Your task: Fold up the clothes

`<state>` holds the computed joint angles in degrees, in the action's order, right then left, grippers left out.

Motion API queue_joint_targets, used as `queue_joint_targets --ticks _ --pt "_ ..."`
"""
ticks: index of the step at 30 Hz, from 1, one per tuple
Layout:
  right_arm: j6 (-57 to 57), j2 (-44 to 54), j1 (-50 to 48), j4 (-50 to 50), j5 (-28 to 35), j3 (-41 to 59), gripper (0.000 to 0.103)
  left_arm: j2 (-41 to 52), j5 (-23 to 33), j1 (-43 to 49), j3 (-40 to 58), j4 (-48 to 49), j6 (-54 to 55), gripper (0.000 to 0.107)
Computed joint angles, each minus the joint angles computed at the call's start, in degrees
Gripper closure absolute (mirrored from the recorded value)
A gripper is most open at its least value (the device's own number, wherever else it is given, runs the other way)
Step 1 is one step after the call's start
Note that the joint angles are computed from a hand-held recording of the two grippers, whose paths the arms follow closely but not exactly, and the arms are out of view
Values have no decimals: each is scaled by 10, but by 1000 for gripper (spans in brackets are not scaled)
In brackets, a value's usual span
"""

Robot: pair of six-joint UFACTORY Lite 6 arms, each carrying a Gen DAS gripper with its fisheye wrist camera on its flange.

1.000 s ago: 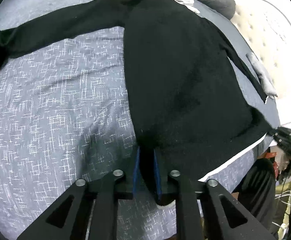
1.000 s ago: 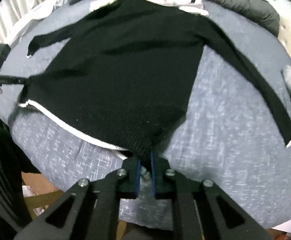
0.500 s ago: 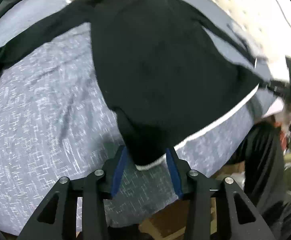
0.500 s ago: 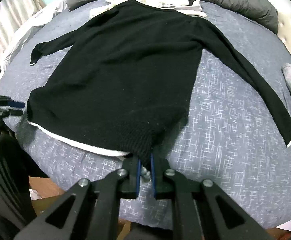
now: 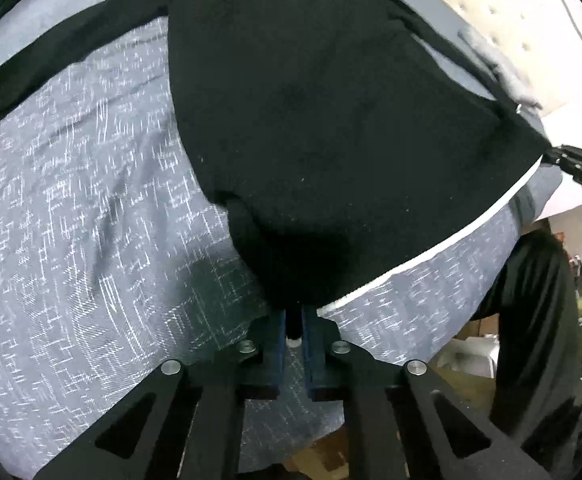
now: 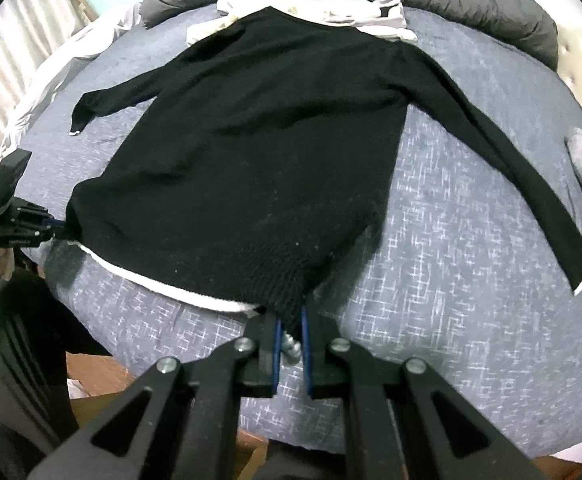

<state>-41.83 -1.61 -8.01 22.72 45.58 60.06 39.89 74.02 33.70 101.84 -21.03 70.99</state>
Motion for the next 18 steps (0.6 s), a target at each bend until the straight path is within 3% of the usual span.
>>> queue_joint_targets --ticks 4,12,16,18 --pt "-15 -14 -17 2 33 25 96 -5 52 12 43 -11 7 102" --pt "-40 -40 -52 -2 133 120 97 25 221 48 237 -66 -24 102" --pt "-39 -21 -52 -36 141 146 97 63 249 30 302 -65 -59 102" --pt "-29 -13 -38 -64 119 121 97 50 219 16 251 -40 -60 102"
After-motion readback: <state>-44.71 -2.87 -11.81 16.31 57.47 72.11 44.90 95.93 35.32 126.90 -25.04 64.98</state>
